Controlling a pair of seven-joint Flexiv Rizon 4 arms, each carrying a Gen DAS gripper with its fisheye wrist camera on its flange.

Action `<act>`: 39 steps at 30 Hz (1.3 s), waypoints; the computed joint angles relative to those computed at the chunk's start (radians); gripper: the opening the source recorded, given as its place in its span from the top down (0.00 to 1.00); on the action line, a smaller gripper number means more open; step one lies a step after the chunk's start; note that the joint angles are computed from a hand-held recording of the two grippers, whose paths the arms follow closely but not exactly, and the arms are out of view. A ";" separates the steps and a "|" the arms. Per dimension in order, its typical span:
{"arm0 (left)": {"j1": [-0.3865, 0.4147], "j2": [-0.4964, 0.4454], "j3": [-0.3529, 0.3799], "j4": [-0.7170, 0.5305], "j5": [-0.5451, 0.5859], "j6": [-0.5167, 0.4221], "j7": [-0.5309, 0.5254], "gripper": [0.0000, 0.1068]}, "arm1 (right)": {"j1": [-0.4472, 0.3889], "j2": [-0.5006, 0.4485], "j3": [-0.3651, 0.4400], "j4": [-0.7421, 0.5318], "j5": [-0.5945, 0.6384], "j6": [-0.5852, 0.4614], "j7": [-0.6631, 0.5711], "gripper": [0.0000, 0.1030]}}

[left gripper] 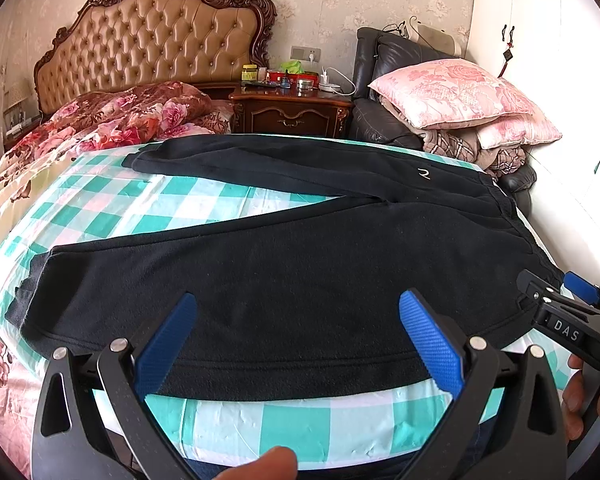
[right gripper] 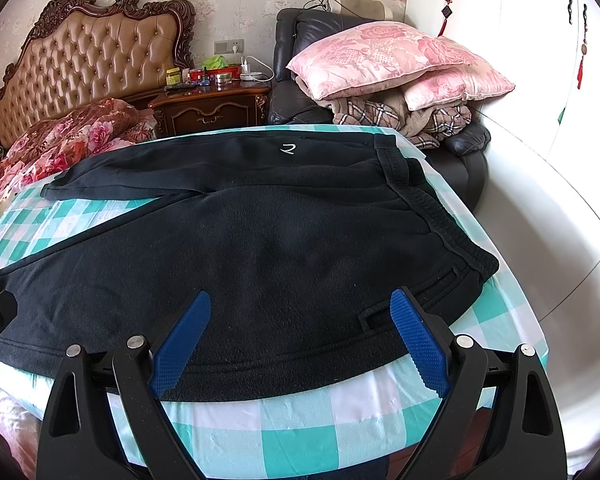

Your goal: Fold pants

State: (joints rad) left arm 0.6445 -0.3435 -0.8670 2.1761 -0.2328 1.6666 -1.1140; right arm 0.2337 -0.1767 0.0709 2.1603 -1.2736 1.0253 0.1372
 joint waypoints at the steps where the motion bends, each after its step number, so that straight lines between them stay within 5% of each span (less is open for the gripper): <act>1: 0.001 0.000 -0.001 0.000 0.000 -0.001 0.000 0.05 | 0.000 0.000 0.000 0.000 0.000 0.000 0.000 0.14; 39: -0.008 -0.003 0.005 0.003 -0.011 0.000 0.006 0.05 | -0.006 -0.003 -0.002 0.014 -0.001 0.015 0.004 0.14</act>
